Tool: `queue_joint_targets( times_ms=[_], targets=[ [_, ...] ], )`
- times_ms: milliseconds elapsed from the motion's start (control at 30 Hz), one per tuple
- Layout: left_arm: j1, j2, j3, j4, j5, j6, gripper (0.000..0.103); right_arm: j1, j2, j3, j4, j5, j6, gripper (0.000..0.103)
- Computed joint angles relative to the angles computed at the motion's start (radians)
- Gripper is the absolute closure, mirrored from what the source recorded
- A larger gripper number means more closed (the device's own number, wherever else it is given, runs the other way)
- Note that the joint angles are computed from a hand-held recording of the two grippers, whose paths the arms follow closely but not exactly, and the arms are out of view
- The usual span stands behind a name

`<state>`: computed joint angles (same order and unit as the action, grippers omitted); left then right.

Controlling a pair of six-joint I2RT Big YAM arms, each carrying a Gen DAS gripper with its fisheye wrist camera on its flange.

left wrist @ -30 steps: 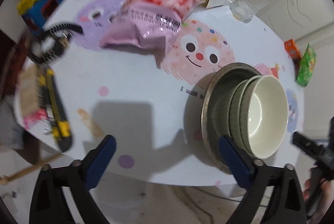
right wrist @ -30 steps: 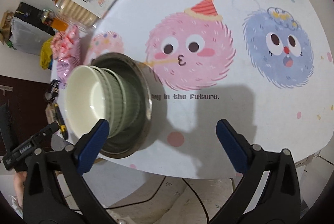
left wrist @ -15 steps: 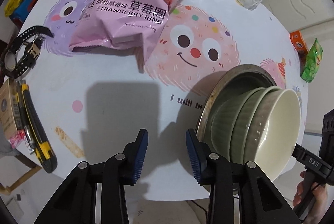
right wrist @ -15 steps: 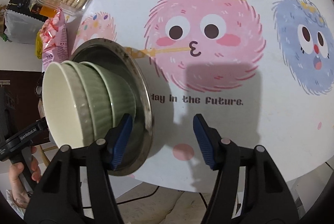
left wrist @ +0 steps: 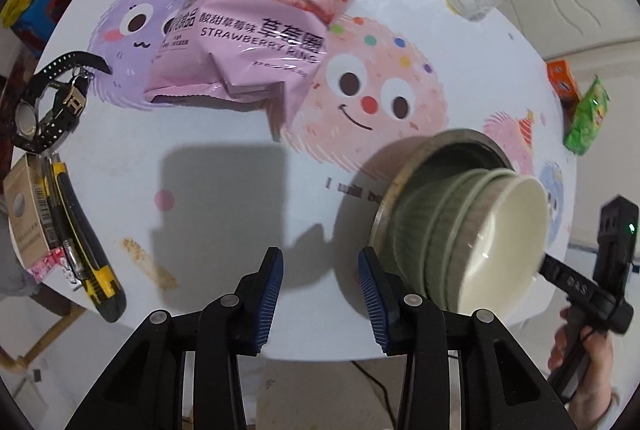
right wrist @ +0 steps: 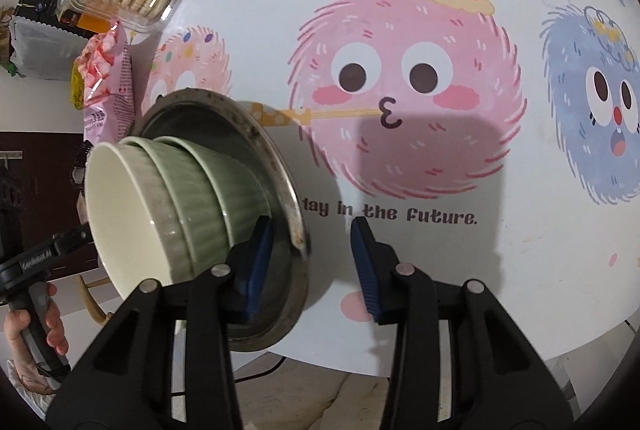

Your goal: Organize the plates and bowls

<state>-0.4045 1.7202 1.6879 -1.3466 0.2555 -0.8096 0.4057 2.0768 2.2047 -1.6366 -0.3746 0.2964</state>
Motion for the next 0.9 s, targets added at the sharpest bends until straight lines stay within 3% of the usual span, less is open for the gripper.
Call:
queue_joint_targets(
  times_ms=[133,233,467,667,800,900],
  targets=[
    [0.000,-0.018,-0.006,0.045,0.044,-0.004,0.063,0.006,0.007,0.018,-0.016,0.008,-0.014,0.060],
    [-0.010,0.017,0.019,0.020,0.030,0.021,0.063,0.006,0.010,0.014,-0.022,0.014,-0.011,0.060],
    [-0.009,0.061,0.011,0.070,0.076,0.018,0.064,0.001,0.022,0.014,-0.023,0.013,0.008,0.061],
    [-0.007,0.071,0.005,0.120,0.089,0.001,0.089,0.008,0.032,0.021,-0.014,-0.013,-0.005,0.090],
    [-0.006,0.065,-0.007,0.137,0.089,-0.012,0.091,0.009,0.038,0.028,-0.021,-0.013,-0.007,0.090],
    [-0.016,0.068,0.006,0.120,0.059,0.029,0.092,0.013,0.031,0.019,-0.008,0.001,-0.024,0.090]
  ],
)
